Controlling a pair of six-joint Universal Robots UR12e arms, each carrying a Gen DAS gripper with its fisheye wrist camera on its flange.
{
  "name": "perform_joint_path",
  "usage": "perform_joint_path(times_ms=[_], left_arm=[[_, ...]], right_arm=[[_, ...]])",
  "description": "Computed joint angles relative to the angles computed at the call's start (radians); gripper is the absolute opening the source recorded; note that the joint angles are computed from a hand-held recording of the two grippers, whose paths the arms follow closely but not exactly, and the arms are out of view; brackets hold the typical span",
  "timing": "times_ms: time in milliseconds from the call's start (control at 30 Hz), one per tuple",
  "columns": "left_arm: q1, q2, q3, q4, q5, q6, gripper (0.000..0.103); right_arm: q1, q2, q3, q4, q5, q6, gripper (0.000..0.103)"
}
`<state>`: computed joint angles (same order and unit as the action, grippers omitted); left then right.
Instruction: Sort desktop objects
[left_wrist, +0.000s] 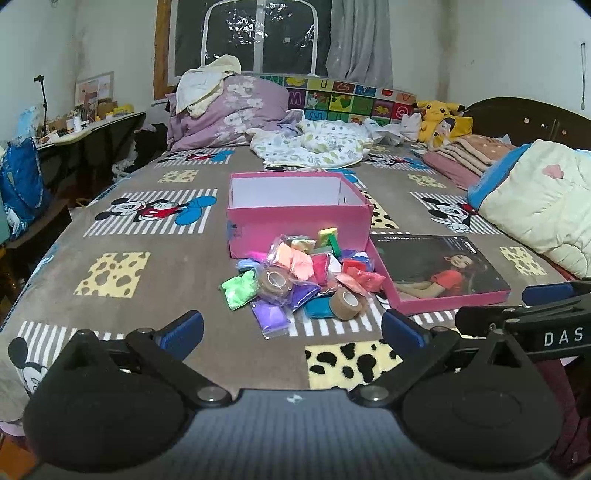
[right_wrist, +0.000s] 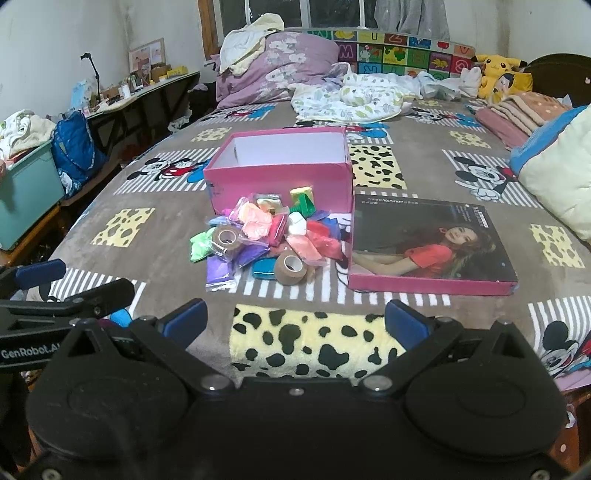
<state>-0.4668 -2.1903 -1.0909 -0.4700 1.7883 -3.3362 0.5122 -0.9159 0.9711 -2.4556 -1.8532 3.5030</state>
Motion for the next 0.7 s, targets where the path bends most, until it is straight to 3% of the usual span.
perform_joint_path(times_ms=[700], left_arm=[[0.004, 0.005, -0.012, -0.004, -0.012, -0.026, 0.103]], right_arm=[[0.001, 0.005, -0.007, 0.011, 0.003, 0.0, 0.103]])
